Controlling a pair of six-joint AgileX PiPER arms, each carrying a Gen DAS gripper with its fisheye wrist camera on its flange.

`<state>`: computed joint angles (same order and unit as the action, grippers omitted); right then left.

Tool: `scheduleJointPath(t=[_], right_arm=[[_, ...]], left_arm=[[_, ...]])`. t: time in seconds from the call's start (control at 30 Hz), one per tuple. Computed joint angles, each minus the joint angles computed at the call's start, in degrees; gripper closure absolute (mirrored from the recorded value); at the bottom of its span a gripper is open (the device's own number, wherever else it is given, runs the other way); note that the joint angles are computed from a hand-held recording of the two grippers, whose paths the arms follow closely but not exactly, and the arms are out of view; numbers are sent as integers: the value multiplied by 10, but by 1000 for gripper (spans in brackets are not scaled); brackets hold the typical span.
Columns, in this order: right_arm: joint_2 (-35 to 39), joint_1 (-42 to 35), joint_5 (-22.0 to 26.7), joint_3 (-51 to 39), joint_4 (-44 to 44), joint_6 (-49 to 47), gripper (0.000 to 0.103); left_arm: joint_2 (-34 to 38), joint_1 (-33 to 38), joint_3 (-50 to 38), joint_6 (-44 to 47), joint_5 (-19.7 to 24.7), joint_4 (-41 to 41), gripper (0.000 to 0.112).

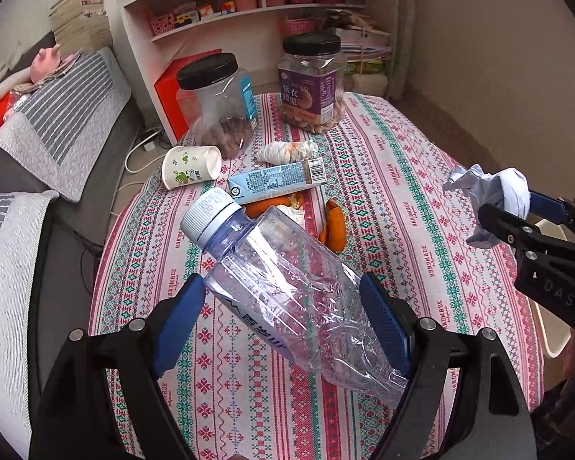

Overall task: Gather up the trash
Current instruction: 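Carry the plastic bottle over the white bin with the left gripper and release it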

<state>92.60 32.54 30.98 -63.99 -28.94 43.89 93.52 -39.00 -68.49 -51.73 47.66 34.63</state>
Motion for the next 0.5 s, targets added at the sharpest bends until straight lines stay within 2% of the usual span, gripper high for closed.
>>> scheduleJointPath(t=[0.27, 0.5], right_arm=[[-48, -14, 2, 43, -31, 21, 45], [-100, -57, 8, 92, -41, 18, 45]], left_arm=[[22, -18, -22, -30, -4, 20, 32], [58, -44, -60, -47, -3, 26, 32]])
